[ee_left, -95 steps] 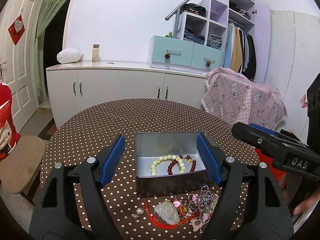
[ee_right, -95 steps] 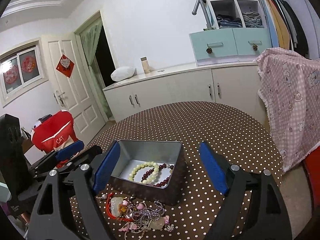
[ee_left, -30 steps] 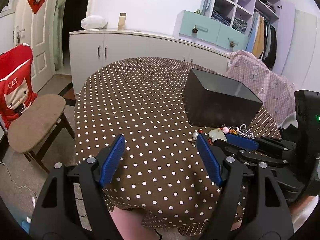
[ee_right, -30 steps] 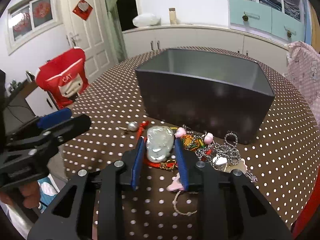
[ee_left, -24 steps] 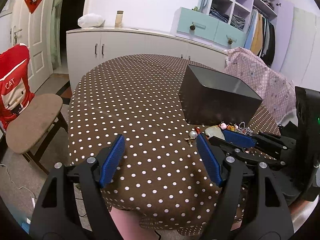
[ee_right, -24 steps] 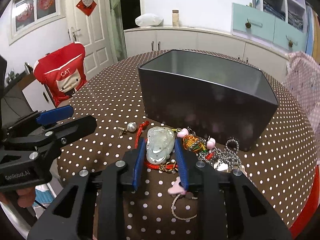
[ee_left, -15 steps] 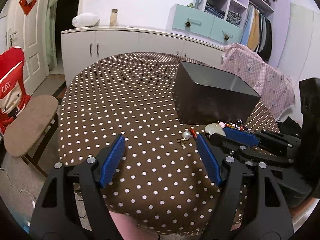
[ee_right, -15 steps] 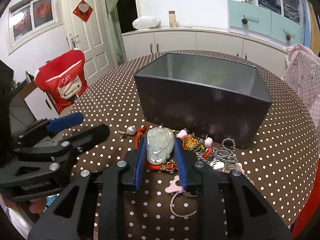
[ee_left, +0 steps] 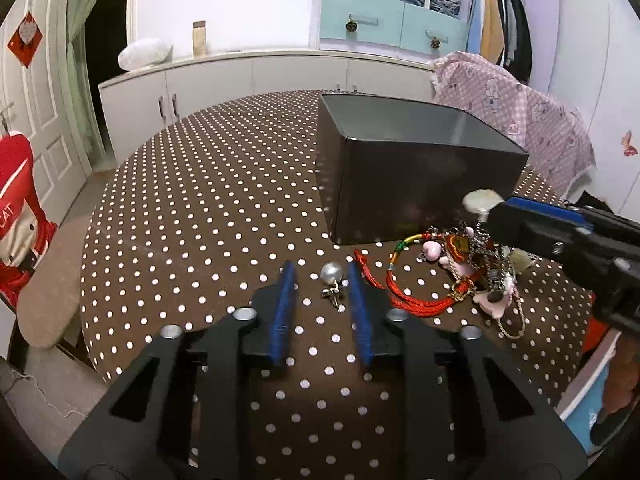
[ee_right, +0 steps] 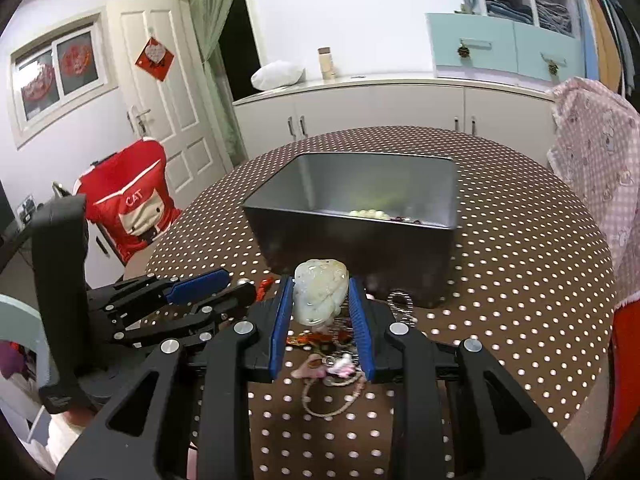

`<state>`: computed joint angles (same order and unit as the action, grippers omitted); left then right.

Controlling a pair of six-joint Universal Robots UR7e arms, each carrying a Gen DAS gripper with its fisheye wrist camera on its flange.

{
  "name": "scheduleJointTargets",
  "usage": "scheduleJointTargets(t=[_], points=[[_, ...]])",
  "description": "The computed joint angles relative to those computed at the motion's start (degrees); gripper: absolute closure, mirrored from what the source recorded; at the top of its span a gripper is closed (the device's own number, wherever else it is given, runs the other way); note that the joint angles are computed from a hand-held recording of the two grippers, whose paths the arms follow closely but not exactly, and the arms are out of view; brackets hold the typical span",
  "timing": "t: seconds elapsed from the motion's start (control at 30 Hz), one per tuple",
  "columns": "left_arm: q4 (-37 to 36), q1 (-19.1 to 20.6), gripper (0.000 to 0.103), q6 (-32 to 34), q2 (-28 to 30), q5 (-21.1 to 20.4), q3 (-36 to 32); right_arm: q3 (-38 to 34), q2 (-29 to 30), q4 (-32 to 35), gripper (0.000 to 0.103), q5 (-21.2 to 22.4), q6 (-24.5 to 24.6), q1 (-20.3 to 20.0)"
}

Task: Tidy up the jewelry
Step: 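Grasp a small silver charm with the left gripper while the right holds the jade pendant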

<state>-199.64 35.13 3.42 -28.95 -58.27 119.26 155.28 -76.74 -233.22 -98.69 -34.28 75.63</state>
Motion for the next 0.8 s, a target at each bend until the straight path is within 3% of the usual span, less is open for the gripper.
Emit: scheduleJointTargets(t=[0.1,0.2,0.8], points=[[-0.8,0.5,0.091,-1.2,0.0,-0.1,-0.1,0.4,-0.7,-0.2,0.077,0.5,0.7,-0.8],[-1.2,1.5,0.092,-2.4,-0.5,-2.0,0.2,0.8,-1.6,-0.3,0.077,1.1,1.2,-1.6],[-4.1,-0.6,0.092,-1.8,-1.7,-0.5,1.1,1.7,-3.9,-1.4,0.077,2.8,1.7,-2.8]])
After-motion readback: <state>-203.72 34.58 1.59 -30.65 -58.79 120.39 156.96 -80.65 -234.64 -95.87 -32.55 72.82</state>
